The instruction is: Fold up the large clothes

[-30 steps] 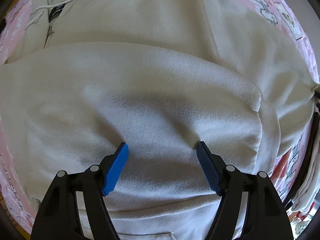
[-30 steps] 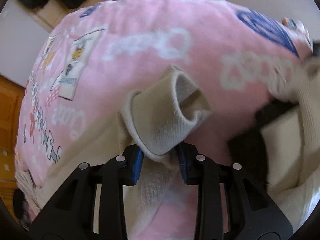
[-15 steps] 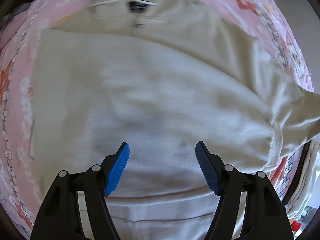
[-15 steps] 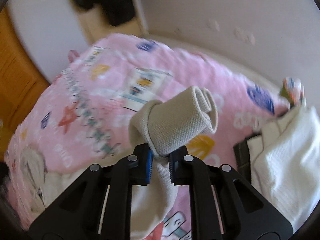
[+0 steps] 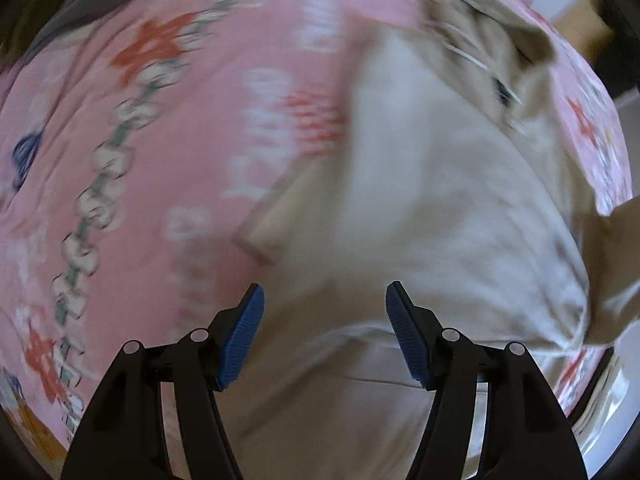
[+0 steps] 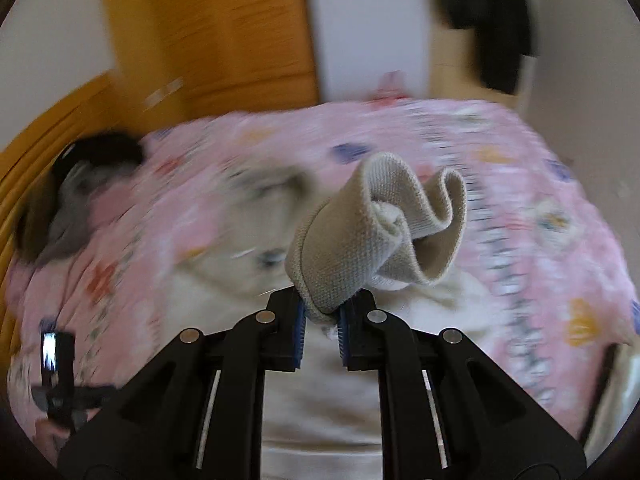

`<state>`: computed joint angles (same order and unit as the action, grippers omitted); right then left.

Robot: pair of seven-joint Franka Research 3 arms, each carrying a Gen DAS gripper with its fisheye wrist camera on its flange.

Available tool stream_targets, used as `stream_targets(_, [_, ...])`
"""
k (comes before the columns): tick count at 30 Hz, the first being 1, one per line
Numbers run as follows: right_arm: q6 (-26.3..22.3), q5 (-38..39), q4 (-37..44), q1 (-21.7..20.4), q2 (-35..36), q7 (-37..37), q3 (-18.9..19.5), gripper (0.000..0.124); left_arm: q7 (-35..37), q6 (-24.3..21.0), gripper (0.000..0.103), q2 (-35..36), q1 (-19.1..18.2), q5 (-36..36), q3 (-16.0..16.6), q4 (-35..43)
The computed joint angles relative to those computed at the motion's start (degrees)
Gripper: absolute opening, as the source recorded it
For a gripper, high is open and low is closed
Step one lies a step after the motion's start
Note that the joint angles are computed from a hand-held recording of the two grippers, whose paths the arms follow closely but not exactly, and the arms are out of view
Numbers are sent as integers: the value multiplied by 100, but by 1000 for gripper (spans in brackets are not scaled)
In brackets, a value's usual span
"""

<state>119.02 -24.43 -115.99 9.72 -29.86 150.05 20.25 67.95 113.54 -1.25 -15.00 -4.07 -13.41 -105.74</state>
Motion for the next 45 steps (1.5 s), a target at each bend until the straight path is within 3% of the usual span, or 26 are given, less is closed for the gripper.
stream_targets(3, [265,96,447,228,1026,61,249,12,-24,-1,61,-179,222,6,199,-265])
stream_targets(9, [-100,-475,1246,866,2822,218,518,12,31,148,61,-283,545,41,396,-674])
stream_targets(16, [-291,-907,2024,1703,3916,222,346,13,191,189,61,-256,712,-24,445,-784])
stream_targets(20, [-696,-902,2402,2090,4345,4,132,19,231,116,61,-279,767,1,458,-752])
stream_targets(23, [-178,-206,2005,2062,4097,-192,4,41,205,72,61,-318,795,35,465,-716])
stream_targets(24, [163,65,1779,2048,3916,-285,-24,59,191,56,61,-325,807,18,474,-698])
stream_targets(25, [374,223,1674,2078,3836,-373,-67,67,167,43,61,-332,817,7,480,-679])
stream_targets(29, [1253,1079,1106,2214,3199,-761,-256,67,55,-9,61,-279,812,43,455,-503])
stream_targets(32, [1245,1064,691,2266,2543,-338,-530,66,58,-26,61,-143,756,-111,405,-224])
stream_targets(35, [947,980,-18,1820,1559,324,-755,66,216,40,63,28,639,-356,304,112])
stream_targets(37, [826,1130,-458,1432,1030,359,-982,66,344,52,69,240,503,-517,179,468])
stream_targets(40, [-22,1991,-355,997,1069,-517,-1686,66,468,-15,80,627,285,-629,-17,1001])
stream_targets(42, [-169,2403,-335,701,1198,-713,-1952,66,481,-96,83,910,115,-500,-136,1309])
stream_targets(45, [-147,3653,-184,423,1744,-1158,-2389,66,261,-348,84,1342,-146,-177,-246,1710])
